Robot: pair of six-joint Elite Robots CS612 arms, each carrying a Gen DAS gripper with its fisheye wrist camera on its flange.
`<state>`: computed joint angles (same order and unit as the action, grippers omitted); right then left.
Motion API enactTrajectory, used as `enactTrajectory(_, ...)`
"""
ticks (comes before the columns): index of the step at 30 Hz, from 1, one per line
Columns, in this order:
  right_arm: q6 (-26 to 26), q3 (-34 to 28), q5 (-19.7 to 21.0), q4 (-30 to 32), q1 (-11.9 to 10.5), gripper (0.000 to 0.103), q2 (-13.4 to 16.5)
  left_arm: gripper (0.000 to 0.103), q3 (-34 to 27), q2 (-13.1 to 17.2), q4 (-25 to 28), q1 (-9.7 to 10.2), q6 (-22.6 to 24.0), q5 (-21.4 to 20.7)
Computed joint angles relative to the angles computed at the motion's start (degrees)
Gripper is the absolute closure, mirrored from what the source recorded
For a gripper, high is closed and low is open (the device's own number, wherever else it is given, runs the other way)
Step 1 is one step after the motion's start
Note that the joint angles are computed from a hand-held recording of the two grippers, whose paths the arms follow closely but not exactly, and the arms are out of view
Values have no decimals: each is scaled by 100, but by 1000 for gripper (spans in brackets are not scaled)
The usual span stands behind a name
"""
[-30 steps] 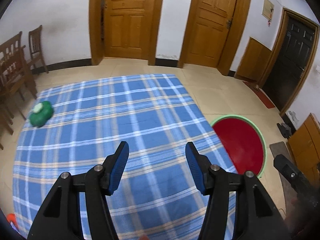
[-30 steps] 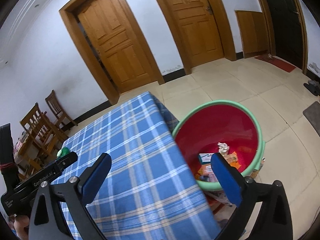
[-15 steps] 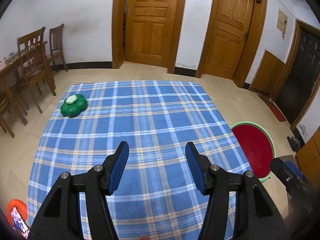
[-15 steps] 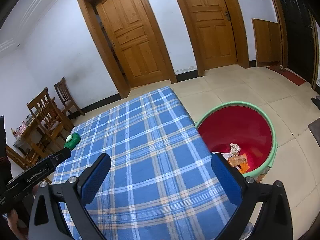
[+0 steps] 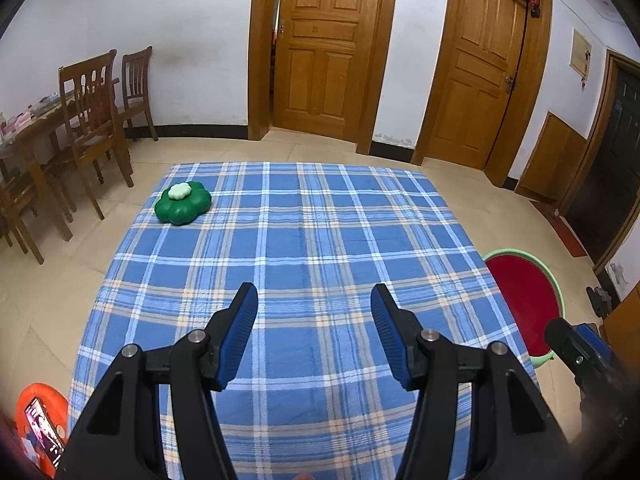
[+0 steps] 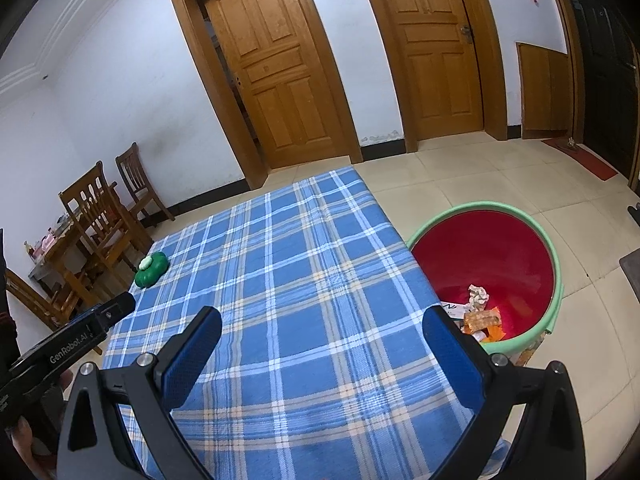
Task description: Collect trash
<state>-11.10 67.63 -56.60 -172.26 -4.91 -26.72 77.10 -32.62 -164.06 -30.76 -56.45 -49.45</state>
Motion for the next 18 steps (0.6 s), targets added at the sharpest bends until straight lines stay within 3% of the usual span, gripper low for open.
enactTrajectory(18, -28, 0, -1, 80, 8, 1, -1, 44, 70, -22, -47, 11, -138, -1)
